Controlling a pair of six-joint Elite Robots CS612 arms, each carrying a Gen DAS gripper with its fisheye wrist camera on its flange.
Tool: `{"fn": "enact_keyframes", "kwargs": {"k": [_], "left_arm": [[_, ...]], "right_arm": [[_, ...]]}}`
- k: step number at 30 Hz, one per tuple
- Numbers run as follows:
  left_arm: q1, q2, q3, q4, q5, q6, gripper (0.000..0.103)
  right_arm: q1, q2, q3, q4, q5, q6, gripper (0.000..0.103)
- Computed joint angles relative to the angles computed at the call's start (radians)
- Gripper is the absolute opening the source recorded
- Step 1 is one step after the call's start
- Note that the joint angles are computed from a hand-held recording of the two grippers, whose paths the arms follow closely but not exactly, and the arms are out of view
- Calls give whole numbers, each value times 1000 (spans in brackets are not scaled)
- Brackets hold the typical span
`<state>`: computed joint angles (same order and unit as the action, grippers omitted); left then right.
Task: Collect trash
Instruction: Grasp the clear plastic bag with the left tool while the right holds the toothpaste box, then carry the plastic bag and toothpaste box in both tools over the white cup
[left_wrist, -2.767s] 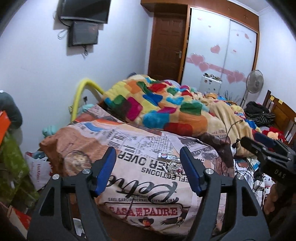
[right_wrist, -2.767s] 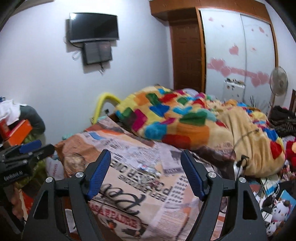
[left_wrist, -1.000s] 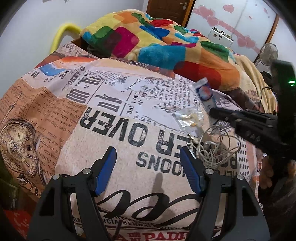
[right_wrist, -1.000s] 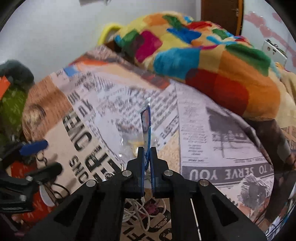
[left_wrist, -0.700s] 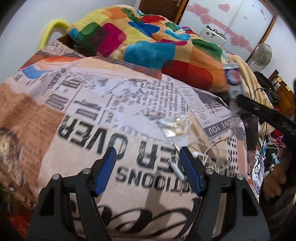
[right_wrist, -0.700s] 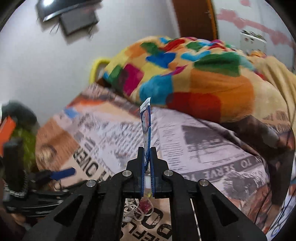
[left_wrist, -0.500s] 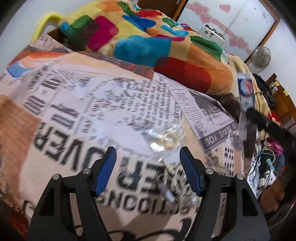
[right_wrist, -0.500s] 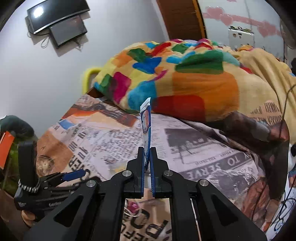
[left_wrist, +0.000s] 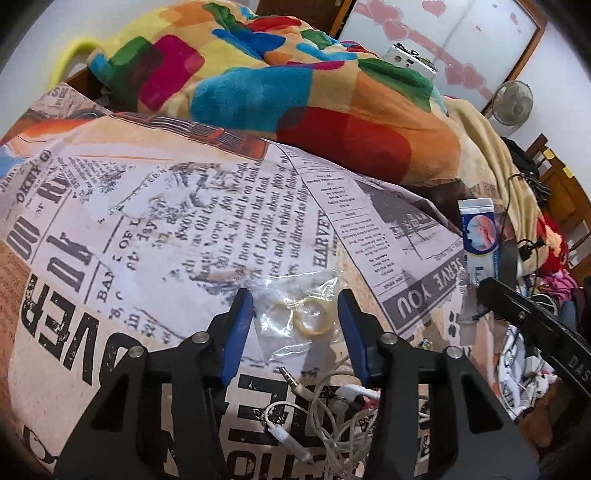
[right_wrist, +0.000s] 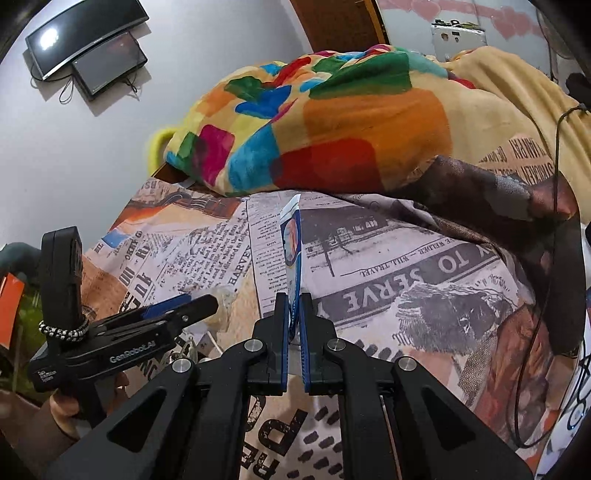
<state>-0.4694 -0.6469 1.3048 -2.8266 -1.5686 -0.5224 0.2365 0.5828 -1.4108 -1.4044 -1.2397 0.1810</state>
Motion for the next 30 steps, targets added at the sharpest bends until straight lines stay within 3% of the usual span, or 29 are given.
{"fn": "enact_keyframes", "kwargs": {"k": [3, 8, 12, 13, 15, 17, 21, 30], "left_arm": [[-15, -2, -2, 27, 54, 52, 44], [-9, 3, -24, 71, 22, 71, 48], [-26, 5, -24, 73, 92, 116, 48], [-26, 7, -26, 75, 95, 112, 45], [-18, 4, -23, 65, 69, 102, 10], [-3, 1, -20, 54, 0, 65, 8], [-2, -26, 12, 41, 18, 68, 8], [-5, -152, 149, -52, 77, 65, 8]], "right_arm": [[2, 1, -5, 6, 10, -1, 5], [8, 4, -20, 1, 1, -14, 5], [8, 3, -22, 10, 3, -13, 5], [9, 1, -20, 12, 1, -12, 5], [10, -1, -20, 15, 1, -10, 5], [9, -3, -24, 12, 5, -5, 5], [11, -7, -33, 6, 2, -1, 5], [22, -28, -68, 13, 23, -6, 5]]}}
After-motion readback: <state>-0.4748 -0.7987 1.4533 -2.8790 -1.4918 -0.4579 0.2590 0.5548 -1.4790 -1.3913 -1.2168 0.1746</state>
